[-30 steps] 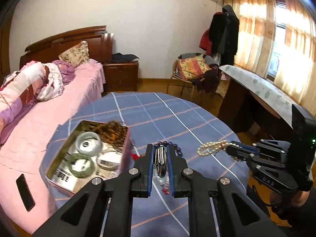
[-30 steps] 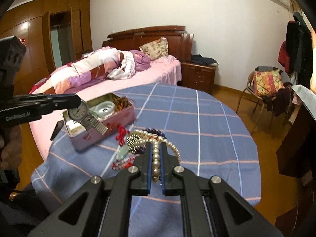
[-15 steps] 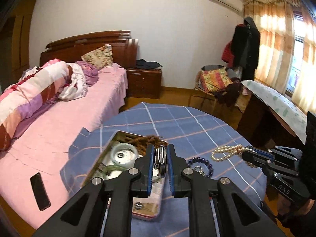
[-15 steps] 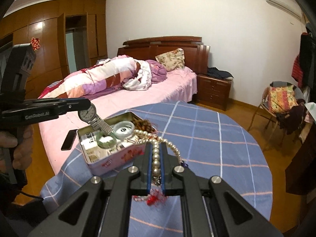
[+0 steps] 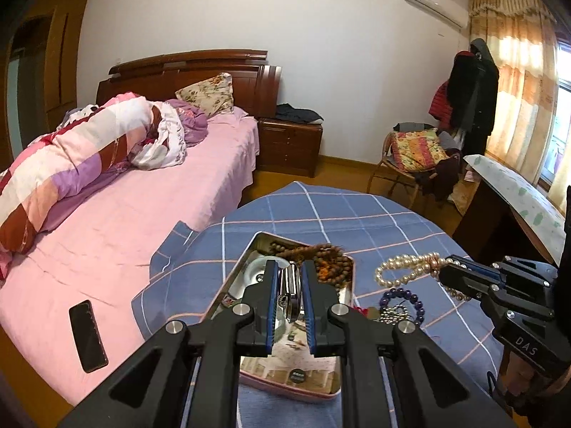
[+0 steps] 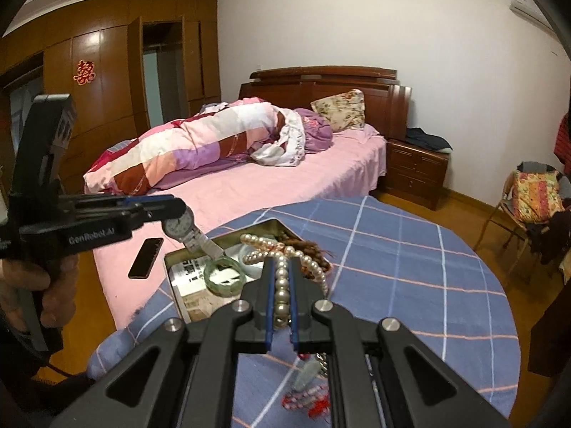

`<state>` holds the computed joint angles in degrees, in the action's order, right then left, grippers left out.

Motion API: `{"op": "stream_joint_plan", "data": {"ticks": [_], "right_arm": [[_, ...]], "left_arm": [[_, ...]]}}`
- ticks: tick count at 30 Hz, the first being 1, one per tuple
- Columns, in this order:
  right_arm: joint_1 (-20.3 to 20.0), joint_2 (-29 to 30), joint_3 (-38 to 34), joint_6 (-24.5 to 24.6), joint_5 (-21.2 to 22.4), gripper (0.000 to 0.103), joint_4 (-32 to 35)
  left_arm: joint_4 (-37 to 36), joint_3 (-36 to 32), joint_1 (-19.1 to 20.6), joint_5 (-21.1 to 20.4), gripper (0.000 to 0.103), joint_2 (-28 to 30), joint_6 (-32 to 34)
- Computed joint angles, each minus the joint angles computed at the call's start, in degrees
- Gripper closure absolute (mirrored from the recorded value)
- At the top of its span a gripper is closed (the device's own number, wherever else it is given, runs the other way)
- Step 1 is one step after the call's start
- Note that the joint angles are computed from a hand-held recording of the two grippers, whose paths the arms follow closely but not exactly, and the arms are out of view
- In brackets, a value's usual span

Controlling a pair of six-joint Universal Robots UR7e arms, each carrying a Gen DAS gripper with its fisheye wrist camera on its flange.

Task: Organize jewelry
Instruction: 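Carry the watch with the left tool while the right tool carries the pearls over the tin, then open the left tool to drop the watch while the right tool releases the pearls into the tin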

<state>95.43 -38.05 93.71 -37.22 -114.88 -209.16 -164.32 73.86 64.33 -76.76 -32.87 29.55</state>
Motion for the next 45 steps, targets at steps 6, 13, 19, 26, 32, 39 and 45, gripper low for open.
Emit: {"op": "stream_joint_plan", "data": {"ticks": [6,13,19,26,32,39,45], "right_arm": [[0.3,2.2,-3.9,0.3,0.5,0.094,3.5],[0.1,4.8,-7.8,1.2,0.9,0.094,8.2],[-0.2,5.8,-9.2,1.8,1.0,0.094,10.5],[-1.0,6.5,-10.3,3.4,1.1,0.094,13.3],[-1.4,7.2,-11.0,4.1,0.7,0.094,14.9],[-1.6,7.9,-11.4,4.4,0.1,0.094,16.2],[-1.8,8.2,-11.5,4.6,-0.3,0.094,17.0]], "left_arm": [[0.7,-2.1,0.5,2.2,0.091,1.3,-0.2],[2.8,-4.3,1.3,4.4,0.091,2.5,-1.1],[4.9,-6.0,1.8,6.1,0.091,3.6,-1.8],[7.2,-6.7,1.9,7.4,0.091,4.0,-2.0],[8.8,-7.6,2.2,7.7,0.091,4.6,-2.3],[10.1,-8.5,2.3,8.5,0.091,5.3,-2.4],[10.5,-8.5,2.3,8.9,0.091,5.4,-2.2]]}}
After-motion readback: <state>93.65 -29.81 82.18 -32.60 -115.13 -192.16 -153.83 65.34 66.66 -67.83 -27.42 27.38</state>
